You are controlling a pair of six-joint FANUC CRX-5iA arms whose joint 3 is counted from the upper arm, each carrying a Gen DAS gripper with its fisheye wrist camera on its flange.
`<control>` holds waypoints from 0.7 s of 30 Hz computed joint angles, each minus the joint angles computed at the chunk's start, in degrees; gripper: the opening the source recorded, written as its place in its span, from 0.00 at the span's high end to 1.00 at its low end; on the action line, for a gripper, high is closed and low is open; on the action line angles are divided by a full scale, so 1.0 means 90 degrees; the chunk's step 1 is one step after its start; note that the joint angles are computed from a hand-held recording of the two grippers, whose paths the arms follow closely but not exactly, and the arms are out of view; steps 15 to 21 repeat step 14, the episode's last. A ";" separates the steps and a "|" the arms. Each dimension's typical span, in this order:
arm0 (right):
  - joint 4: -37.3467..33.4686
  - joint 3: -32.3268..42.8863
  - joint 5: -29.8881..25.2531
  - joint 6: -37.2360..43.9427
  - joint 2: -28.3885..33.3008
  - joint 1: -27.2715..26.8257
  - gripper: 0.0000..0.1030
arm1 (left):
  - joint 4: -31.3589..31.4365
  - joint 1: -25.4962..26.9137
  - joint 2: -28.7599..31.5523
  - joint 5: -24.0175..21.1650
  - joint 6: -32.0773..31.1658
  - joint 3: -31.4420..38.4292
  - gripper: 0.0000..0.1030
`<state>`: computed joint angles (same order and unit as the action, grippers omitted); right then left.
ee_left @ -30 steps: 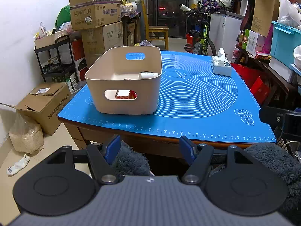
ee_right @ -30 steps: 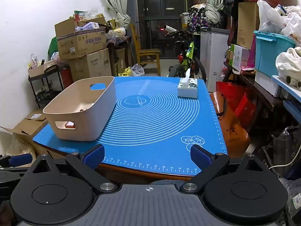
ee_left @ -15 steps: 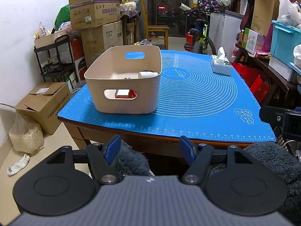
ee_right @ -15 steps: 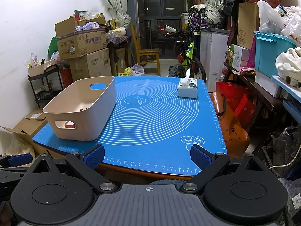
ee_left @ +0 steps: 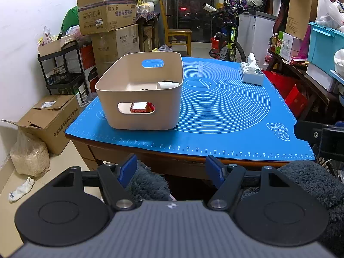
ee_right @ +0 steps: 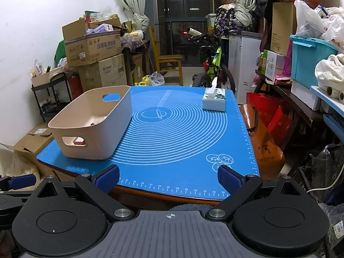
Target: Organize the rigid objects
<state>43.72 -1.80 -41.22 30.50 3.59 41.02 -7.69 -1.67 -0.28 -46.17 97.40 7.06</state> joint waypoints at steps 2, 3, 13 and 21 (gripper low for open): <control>-0.0011 -0.0008 0.0009 0.0003 -0.0005 -0.0009 0.05 | -0.0006 -0.0005 0.0000 -0.0009 0.0024 0.0007 0.30; -0.0008 0.0000 0.0006 0.0012 -0.0003 -0.0007 0.05 | -0.0015 -0.0008 -0.0005 -0.0006 0.0038 0.0005 0.30; 0.0003 -0.0015 0.0020 -0.0005 -0.0009 -0.0012 0.05 | -0.0043 -0.0009 -0.0013 -0.0017 0.0037 0.0006 0.30; 0.0002 -0.0016 0.0022 0.0001 -0.0010 -0.0015 0.05 | -0.0064 -0.0020 -0.0015 -0.0012 0.0050 0.0006 0.30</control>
